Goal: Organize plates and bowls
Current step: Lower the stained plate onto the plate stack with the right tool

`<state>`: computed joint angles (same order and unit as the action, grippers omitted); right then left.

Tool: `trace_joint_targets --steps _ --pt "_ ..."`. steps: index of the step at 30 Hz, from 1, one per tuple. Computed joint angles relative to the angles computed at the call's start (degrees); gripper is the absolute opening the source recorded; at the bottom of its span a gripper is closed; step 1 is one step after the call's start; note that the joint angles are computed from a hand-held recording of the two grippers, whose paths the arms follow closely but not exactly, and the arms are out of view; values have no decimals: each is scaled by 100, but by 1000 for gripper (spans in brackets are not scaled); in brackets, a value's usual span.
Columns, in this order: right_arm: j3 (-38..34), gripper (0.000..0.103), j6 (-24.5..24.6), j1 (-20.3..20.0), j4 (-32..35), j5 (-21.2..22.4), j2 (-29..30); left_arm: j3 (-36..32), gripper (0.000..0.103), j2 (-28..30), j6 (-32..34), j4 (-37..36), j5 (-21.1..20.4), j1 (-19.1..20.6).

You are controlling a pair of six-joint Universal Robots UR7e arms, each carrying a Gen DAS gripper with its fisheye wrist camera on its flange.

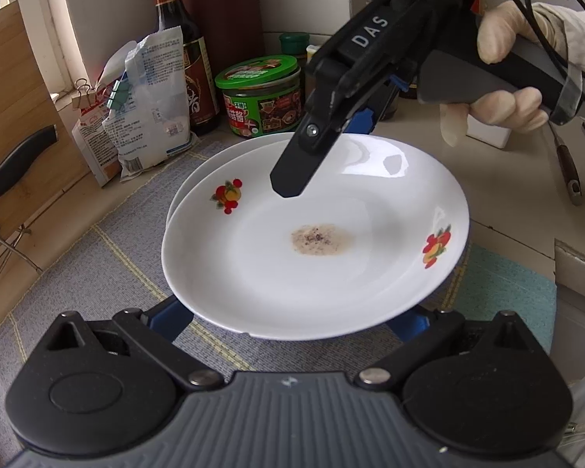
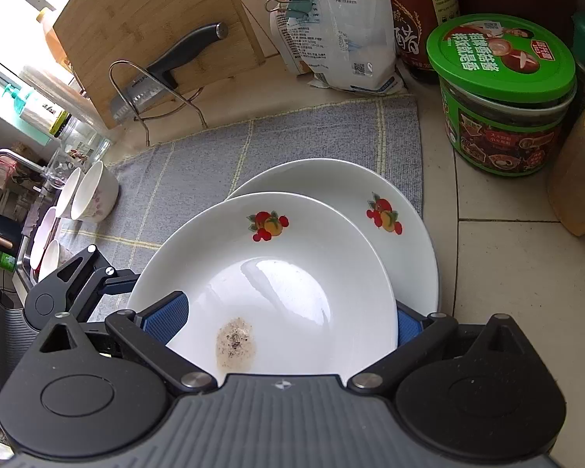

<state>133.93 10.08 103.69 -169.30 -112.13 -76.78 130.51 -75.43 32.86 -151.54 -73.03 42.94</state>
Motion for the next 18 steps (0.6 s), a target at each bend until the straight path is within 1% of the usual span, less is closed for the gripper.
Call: trace_joint_targets --steps 6,10,18 --pt "36 103 84 12 35 -111 -66 -45 101 82 -4 -42 55 17" --pt "142 103 126 -31 -86 -26 -167 -74 101 123 51 -27 67 33" --pt "81 103 255 168 -1 -347 -119 -15 102 108 163 -179 89 1"
